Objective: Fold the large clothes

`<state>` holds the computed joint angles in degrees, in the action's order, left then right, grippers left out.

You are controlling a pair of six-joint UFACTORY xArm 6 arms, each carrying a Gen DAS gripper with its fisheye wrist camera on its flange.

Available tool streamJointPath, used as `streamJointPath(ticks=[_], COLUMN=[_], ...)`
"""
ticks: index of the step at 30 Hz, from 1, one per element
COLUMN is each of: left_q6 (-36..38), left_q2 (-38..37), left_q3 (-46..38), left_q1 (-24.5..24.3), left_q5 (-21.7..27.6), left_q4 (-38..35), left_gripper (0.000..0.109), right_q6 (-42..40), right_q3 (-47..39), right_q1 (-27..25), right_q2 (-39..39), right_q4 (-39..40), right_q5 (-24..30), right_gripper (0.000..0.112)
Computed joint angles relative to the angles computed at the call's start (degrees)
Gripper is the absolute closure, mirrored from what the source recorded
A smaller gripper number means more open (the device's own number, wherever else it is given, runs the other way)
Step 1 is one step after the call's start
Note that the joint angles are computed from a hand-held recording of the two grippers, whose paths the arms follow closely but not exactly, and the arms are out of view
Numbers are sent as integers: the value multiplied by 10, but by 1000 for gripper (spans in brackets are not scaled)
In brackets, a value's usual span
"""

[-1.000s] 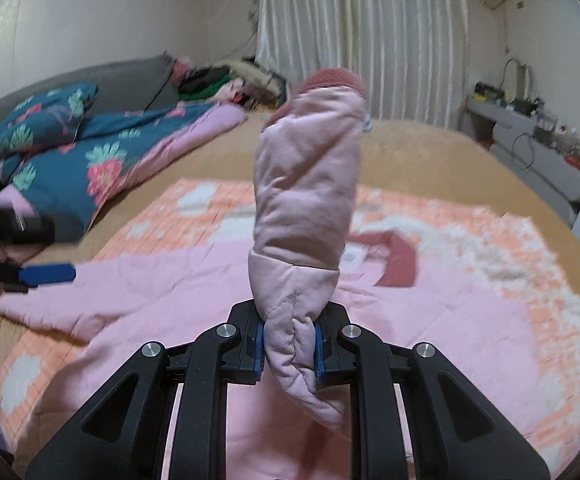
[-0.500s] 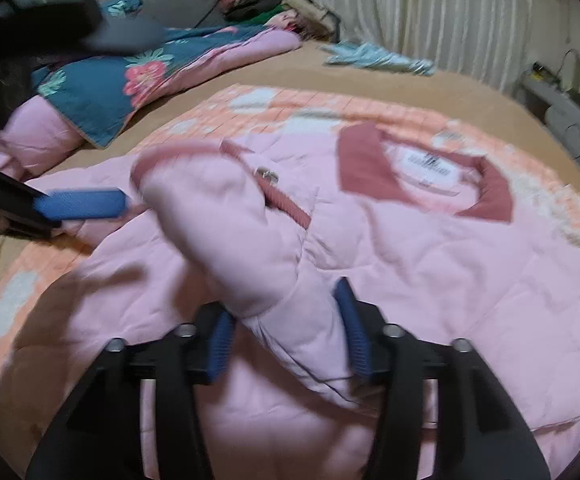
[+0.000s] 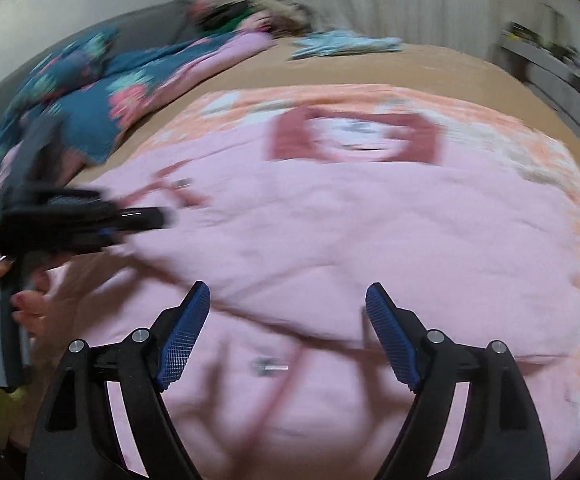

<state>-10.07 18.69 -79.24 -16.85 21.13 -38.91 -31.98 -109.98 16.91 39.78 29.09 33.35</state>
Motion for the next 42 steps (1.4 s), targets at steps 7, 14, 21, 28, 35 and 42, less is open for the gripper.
streamJointPath(ticks=[7,14,21,28,35,42], left_q6=[-162,-184,-211,-255,-344,-397], left_q2=[-5,4,0,-36,-80,-139], left_q3=[-4,10,7,29,58,124], left_q1=[16,18,15,15,18,37], left_q5=[14,22,35,43,85,85], left_q4=[281,308,348,407,519,559], left_gripper=[96,88,74,47,15,15], right_q6=[157,254,286,284,205,160], right_q3=[-100,-294,-396,-184,0,64], right_q1=[-58,-87,-104,-91,-70,-44], right_q2=[62,188,265,128,3,-51], right_q4=[-123,-234,-221,-217,-114,-64], right_q5=[-2,128,167,72,-27,-60], right_gripper=[29,29,28,24,14,14])
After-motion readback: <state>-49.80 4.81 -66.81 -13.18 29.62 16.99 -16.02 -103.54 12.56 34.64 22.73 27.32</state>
